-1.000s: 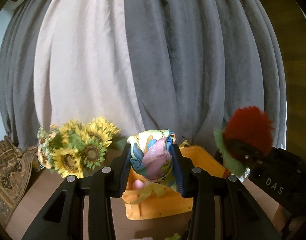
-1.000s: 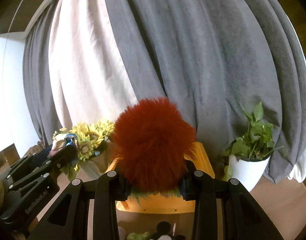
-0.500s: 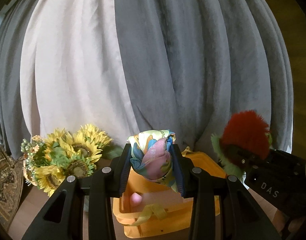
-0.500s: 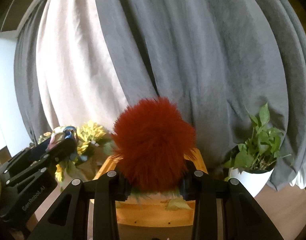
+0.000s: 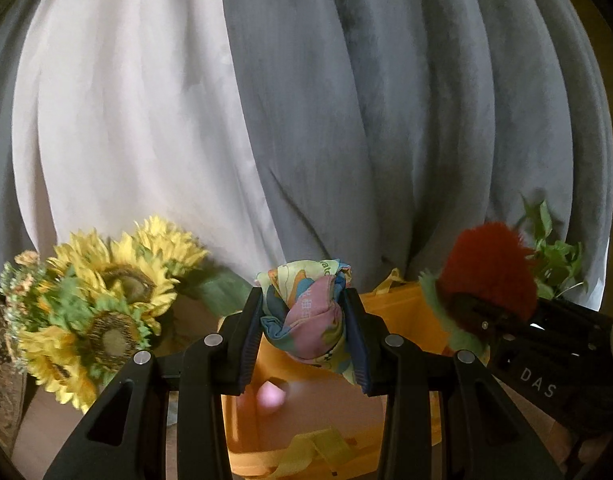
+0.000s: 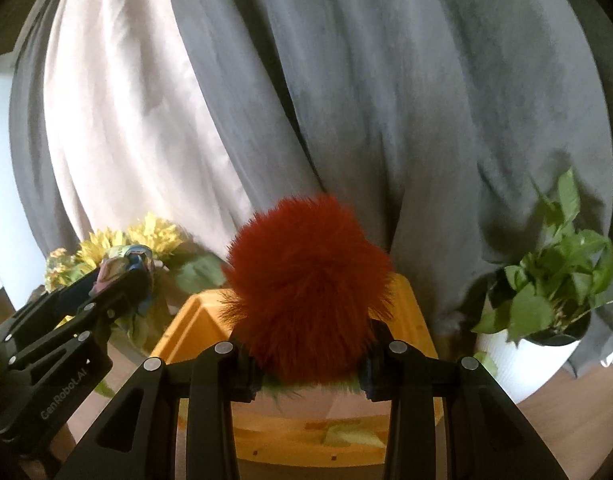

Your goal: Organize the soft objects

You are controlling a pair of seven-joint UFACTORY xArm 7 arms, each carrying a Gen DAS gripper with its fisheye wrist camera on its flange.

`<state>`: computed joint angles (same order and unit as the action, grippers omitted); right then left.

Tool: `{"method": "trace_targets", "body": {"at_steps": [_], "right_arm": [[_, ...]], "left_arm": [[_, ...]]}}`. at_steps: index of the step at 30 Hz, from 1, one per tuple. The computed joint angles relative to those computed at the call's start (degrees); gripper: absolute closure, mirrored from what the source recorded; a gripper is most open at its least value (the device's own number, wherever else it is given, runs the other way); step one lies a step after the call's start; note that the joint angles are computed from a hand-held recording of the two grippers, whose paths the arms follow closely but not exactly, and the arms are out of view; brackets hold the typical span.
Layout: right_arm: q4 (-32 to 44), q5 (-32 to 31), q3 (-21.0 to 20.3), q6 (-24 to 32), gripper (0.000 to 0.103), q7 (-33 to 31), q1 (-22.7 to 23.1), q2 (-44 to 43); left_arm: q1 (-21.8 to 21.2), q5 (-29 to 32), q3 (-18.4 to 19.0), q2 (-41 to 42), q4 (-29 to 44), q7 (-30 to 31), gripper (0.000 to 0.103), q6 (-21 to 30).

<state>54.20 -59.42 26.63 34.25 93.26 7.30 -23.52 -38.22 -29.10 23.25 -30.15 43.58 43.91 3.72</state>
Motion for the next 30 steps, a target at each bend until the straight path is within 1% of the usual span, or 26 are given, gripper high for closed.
{"method": "trace_targets", "body": {"at_steps": [2, 5, 11, 12, 13, 15, 16, 17, 18, 20, 26, 30], "right_arm": [[0.22, -0.27, -0.54, -0.87, 0.066, -0.17, -0.28, 1.34], [1.15, -0.49, -1.64, -1.36, 0.066, -1.13, -0.12, 3.71], [2.14, -0.66, -4.6, -1.97, 0.065, -2.35, 1.71, 7.47], [2.19, -0.43, -5.17, -2.07, 0.064, -2.73, 2.11, 7.91], [2.36, -0.05, -5.55, -2.02, 0.063, -3.13, 2.62, 8.28], [2.84, 0.63, -6.36, -1.83, 0.054, -4.04, 3.38, 9.22], [2.99, 1.0, -6.76, -1.76, 0.046, -4.33, 3.71, 9.59], [3.09, 1.0, -6.92, -1.43, 0.041, -4.15, 3.96, 9.84], [3.15, 0.67, -6.96, -0.84, 0.04, -3.7, 4.15, 9.92], [3.35, -0.18, -6.98, 0.55, 0.035, -2.93, 4.53, 10.02], [3.58, -0.59, -7.37, 3.73, 0.035, -2.34, 5.75, 9.17], [2.82, -0.75, -6.83, 4.61, 0.035, -1.38, 6.15, 7.48]], "left_arm": [[-1.0, -0.52, 1.1, 2.06, 1.2, 0.18, 0.065, 0.49], [-2.41, -2.89, 2.82, 5.22, 3.24, 1.92, 0.064, 2.58], [-1.4, -8.46, 2.59, 10.72, 6.48, 5.3, 0.064, 5.91], [-1.09, -9.45, 2.36, 11.41, 6.86, 6.0, 0.061, 6.2], [-0.46, -10.16, 1.89, 11.91, 7.22, 6.52, 0.055, 6.56], [0.57, -11.86, 0.95, 12.6, 7.66, 7.78, 0.047, 6.83], [1.53, -12.18, 0.09, 12.76, 7.76, 7.94, 0.045, 6.83], [2.32, -12.7, -0.53, 12.82, 7.67, 8.47, 0.044, 6.76], [3.33, -12.93, -1.5, 12.95, 7.52, 8.53, 0.041, 6.61], [5.08, -13.8, -2.83, 12.91, 7.47, 9.09, 0.041, 7.12], [11.44, -14.74, -8.69, 10.66, 5.81, 9.11, 0.038, 7.45], [13.78, -15.62, -10.64, 8.9, 5.28, 9.43, 0.037, 7.78]]}}
